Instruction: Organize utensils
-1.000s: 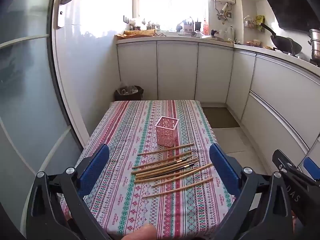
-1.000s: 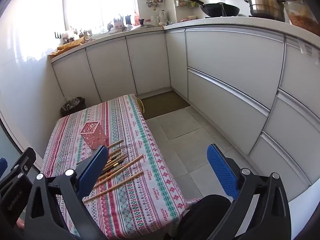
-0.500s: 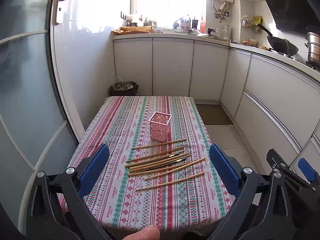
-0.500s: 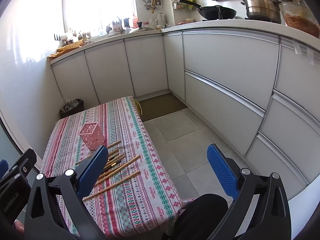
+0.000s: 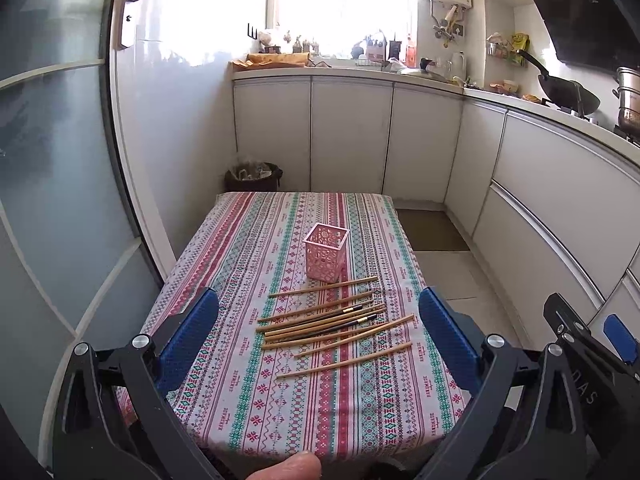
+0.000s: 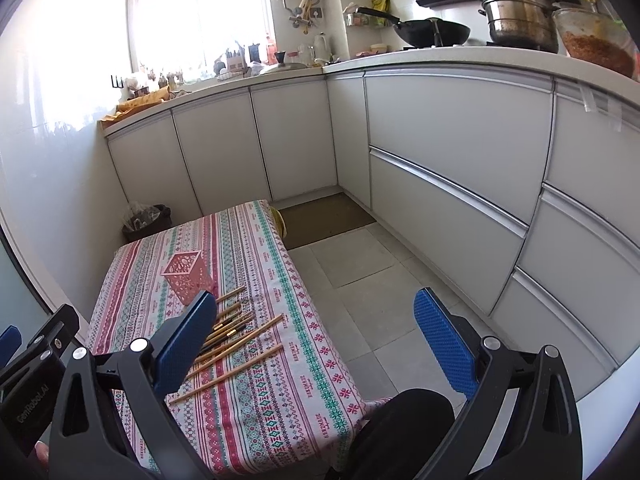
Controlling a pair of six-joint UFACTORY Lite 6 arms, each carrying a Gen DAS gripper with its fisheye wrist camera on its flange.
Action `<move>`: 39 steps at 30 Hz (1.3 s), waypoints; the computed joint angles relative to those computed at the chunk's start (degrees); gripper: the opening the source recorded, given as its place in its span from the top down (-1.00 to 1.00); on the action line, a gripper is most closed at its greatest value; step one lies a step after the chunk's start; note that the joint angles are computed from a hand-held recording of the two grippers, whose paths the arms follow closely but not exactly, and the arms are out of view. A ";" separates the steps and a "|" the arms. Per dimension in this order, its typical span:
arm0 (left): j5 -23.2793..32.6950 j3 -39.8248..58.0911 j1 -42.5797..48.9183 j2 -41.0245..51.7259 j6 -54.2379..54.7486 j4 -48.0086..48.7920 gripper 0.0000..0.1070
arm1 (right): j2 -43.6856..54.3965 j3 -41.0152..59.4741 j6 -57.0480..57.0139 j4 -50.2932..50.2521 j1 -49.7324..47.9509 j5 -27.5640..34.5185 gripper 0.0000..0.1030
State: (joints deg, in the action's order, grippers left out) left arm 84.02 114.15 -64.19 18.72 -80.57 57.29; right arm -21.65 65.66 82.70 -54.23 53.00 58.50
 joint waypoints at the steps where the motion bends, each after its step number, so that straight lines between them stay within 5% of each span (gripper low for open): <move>1: 0.02 0.09 -0.01 0.05 0.07 -0.01 -0.80 | 0.03 0.05 0.01 -0.03 0.02 0.04 -0.87; 39: -0.91 15.78 2.06 11.79 8.27 -2.00 -0.80 | -2.22 -2.28 -2.92 4.17 -7.86 -2.95 -0.87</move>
State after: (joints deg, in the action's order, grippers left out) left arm 83.10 129.93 -62.13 30.51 -72.30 55.29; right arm -23.87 63.38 79.78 -50.06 45.14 55.55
